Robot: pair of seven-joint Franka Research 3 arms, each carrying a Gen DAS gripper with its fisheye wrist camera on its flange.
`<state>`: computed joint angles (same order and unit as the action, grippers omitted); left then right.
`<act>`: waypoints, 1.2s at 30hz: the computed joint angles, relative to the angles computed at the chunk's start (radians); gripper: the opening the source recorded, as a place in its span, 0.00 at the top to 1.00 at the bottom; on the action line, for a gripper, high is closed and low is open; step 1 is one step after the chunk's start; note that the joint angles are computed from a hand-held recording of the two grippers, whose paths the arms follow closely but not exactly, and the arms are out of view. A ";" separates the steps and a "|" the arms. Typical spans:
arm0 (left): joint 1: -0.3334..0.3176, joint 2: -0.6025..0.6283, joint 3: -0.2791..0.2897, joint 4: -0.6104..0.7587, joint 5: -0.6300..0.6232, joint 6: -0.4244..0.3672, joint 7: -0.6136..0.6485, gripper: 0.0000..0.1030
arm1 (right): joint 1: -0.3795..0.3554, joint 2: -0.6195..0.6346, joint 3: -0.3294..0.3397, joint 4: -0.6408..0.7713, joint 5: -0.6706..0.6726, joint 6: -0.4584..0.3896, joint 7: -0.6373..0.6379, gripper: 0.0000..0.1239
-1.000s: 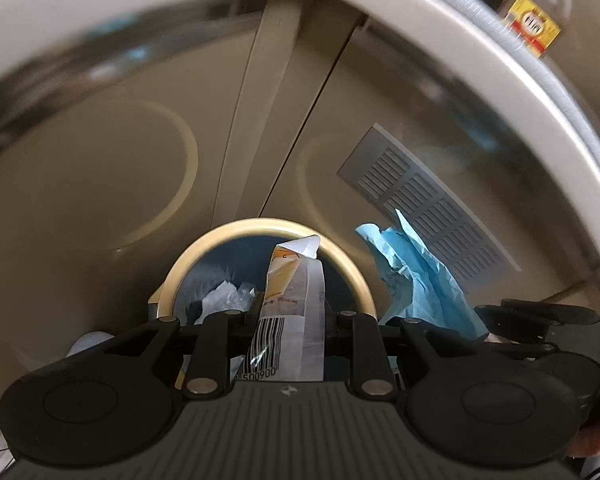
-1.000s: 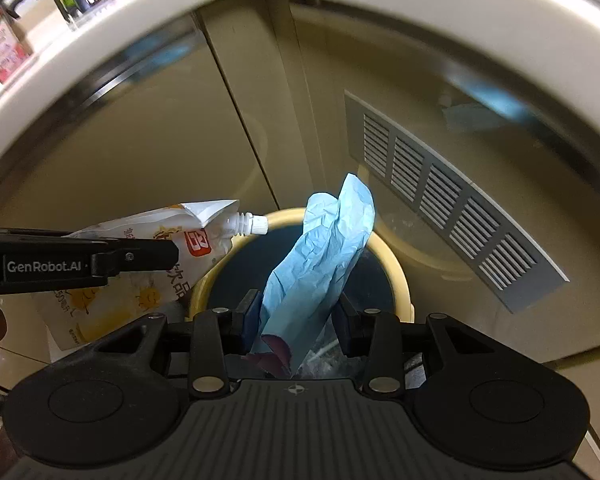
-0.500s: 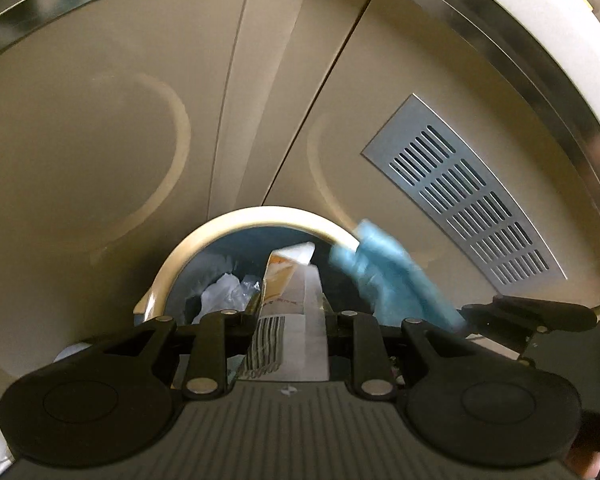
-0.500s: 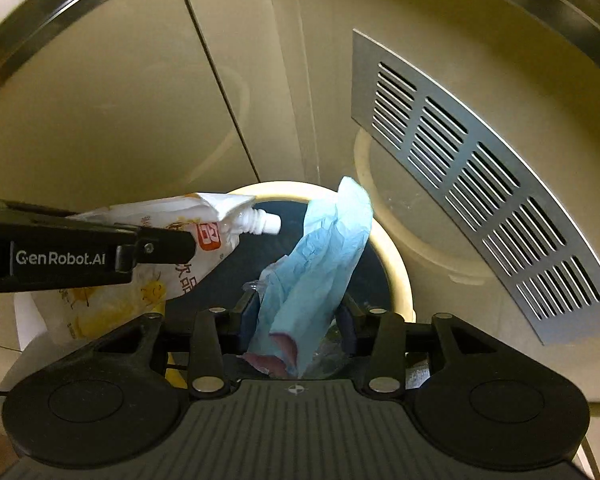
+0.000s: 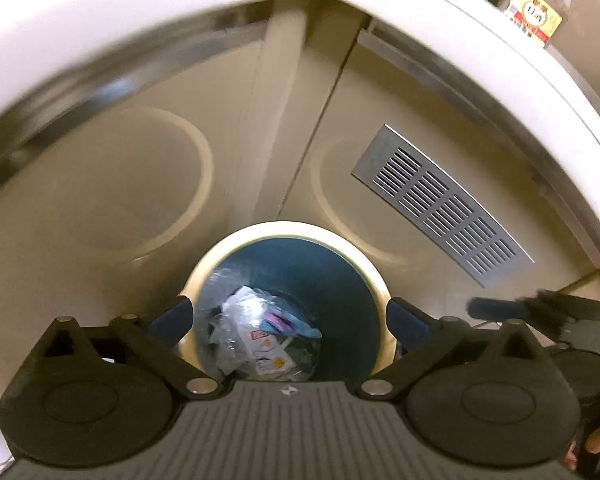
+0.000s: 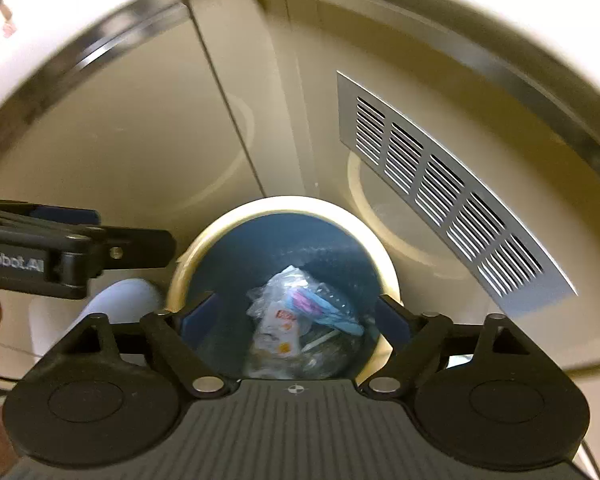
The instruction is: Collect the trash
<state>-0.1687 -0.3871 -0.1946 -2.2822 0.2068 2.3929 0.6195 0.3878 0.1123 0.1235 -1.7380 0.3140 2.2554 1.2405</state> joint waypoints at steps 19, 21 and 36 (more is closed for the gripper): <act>-0.053 -0.123 -0.103 0.019 0.152 -0.157 -0.133 0.00 | -0.004 -0.297 -0.012 -0.283 0.062 0.197 -0.251 0.23; -0.056 -0.128 -0.111 0.026 0.170 -0.168 -0.138 0.00 | -0.006 -0.311 -0.013 -0.298 0.065 0.217 -0.246 0.23; -0.076 -0.132 -0.130 0.055 0.239 -0.212 -0.142 0.00 | 0.000 -0.353 -0.019 -0.338 0.082 0.272 -0.270 0.22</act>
<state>-0.2448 -0.5188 -0.3251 -2.2270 0.4459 2.1804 0.4780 0.3878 -0.2410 0.1048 -2.0760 0.3958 2.5278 0.9701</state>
